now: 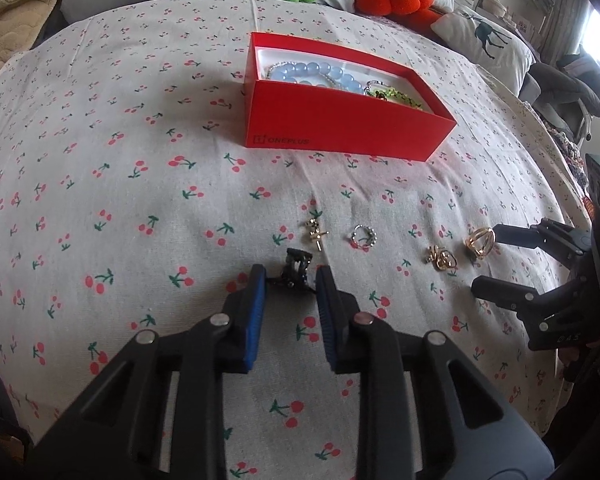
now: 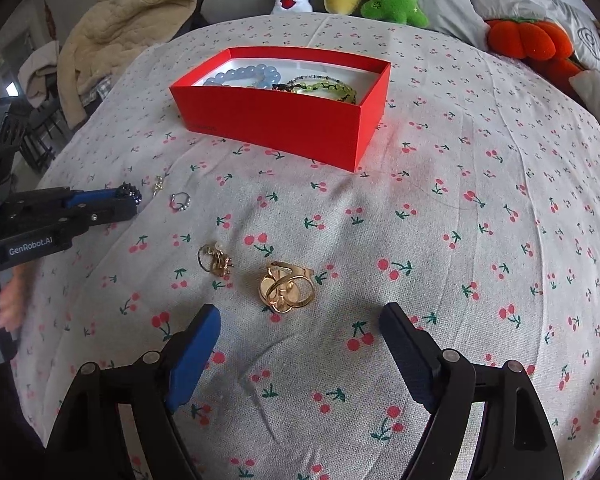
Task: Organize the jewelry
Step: 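Close the right tool on the gold knot ring while the left tool lifts the claw clip, then carry the claw clip and gold ring over the red box with both tools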
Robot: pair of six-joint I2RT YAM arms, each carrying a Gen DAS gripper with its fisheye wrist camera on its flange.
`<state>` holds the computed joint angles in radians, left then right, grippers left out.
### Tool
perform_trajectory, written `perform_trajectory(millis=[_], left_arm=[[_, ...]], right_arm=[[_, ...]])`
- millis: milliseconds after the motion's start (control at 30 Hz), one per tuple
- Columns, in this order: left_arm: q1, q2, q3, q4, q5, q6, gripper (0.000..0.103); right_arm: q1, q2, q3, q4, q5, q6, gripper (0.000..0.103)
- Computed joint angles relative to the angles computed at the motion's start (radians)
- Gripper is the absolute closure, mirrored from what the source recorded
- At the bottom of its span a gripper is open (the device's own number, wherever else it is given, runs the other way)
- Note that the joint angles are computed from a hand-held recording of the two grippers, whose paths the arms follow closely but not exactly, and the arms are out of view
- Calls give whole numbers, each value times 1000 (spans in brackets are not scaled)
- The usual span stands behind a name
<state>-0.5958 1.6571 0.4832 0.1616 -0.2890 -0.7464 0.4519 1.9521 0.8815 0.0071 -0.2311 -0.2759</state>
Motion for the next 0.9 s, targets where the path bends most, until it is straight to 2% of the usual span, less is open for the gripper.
perform_trajectory(millis=[133,233,400,900], left_arm=[[7,-9,6,-24,9,-6,76],[4,-16,10,-43,7,-20,76],[0,-46,8,-73,8,-39,76],[45,-188,43,-168,-14,-24,76]], right_arm=[[9,7,16,-5,0,4,32],[15,17,34,-9,4,16,44],[22,29,68,-50,-15,26,76],[30,-53,161,-133,3,131,76]])
